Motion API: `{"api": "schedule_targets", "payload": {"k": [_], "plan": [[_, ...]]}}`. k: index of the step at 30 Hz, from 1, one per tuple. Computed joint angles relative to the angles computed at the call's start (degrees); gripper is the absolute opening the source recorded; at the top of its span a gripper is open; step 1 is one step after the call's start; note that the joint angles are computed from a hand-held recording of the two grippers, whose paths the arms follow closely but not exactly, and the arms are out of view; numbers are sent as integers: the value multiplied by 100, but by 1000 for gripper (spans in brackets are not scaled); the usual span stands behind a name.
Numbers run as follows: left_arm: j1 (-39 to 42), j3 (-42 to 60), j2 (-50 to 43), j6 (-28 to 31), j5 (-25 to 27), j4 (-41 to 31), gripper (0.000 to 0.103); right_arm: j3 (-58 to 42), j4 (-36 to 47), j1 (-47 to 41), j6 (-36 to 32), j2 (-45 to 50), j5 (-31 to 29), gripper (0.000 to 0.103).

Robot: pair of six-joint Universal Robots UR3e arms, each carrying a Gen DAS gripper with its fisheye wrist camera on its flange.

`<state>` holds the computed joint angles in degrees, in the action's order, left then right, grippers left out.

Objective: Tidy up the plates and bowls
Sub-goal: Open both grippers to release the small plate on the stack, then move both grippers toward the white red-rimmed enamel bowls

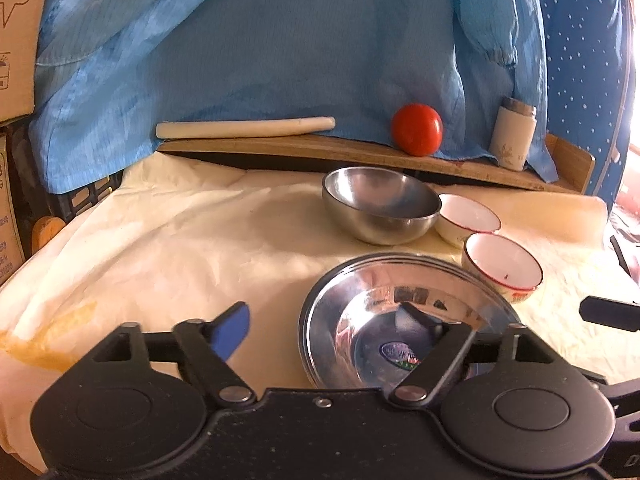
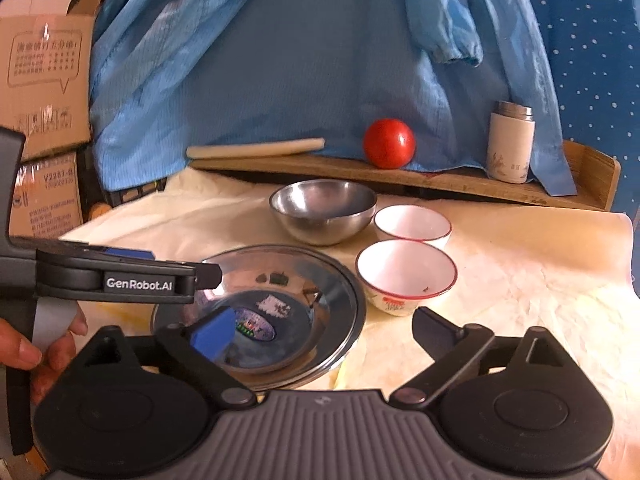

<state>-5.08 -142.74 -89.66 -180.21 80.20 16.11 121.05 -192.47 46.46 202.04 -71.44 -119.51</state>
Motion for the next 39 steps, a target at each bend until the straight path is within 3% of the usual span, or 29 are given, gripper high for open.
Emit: {"api": "schedule_targets", "payload": {"k": [16,34,39], "plan": [[-156,715,-539,-271,-494,145,102,1226,-1518,-803,343,-363,321,102],[-1290,3326,-2275,-244,-21,-969,102,2186,-3099,-2118,447,2,1034,103],[-1389,3866,-2577,-167,-59,-1361,102,2112,-3182,-2349,386,188,1131,102]]}}
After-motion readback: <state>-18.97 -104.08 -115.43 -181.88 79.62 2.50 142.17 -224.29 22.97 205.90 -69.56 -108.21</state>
